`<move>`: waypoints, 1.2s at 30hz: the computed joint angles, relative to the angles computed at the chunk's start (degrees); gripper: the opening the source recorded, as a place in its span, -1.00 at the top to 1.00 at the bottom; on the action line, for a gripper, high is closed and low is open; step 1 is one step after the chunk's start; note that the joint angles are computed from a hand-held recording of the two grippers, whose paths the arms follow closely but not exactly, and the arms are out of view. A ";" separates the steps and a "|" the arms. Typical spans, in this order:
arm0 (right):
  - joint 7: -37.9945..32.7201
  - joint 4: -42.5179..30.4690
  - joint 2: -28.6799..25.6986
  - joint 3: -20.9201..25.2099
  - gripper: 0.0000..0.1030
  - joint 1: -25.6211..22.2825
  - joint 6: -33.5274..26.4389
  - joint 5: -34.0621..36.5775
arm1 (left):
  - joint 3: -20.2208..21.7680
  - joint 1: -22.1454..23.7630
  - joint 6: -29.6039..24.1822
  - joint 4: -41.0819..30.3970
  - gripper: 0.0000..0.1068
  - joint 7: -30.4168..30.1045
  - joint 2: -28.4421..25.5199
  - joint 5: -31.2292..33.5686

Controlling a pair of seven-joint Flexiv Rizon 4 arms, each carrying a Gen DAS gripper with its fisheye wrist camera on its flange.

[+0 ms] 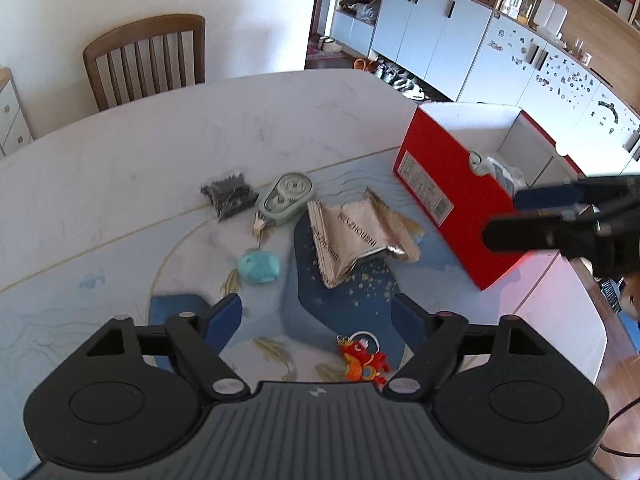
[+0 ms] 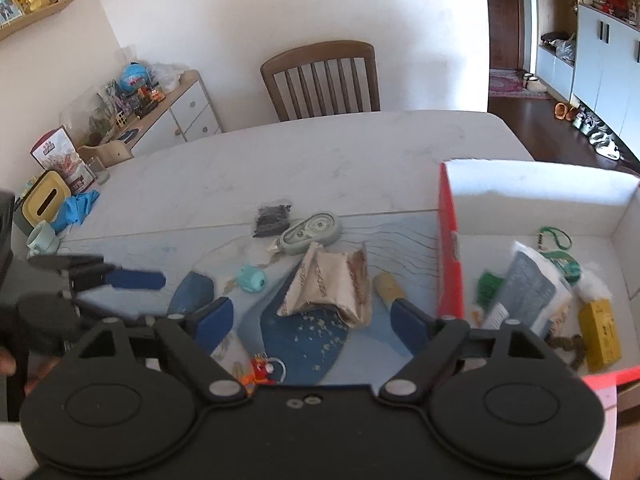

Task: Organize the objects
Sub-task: 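Withdraw both tools from the box toward the foil packet and dragon keychain, then grasp the silver foil packet with the right tool while the left tool grasps the red dragon keychain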

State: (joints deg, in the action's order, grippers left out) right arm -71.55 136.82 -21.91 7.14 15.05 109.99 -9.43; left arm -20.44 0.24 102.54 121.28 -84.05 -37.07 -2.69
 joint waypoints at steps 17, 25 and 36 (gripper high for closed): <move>-10.88 -13.45 -7.95 9.58 -0.86 -10.70 -16.59 -8.70 | 1.16 -3.69 2.49 -1.95 -0.91 -3.91 -5.65 -0.20; -16.17 -19.67 -12.38 11.18 -0.86 -10.27 -22.72 -4.76 | 6.23 -10.61 2.12 -4.45 -0.91 -6.07 -7.44 -2.86; -17.59 -23.58 -16.13 7.58 -0.85 -5.84 -24.40 -2.07 | 15.72 -21.76 2.07 -7.56 -0.91 -7.79 -10.63 -8.08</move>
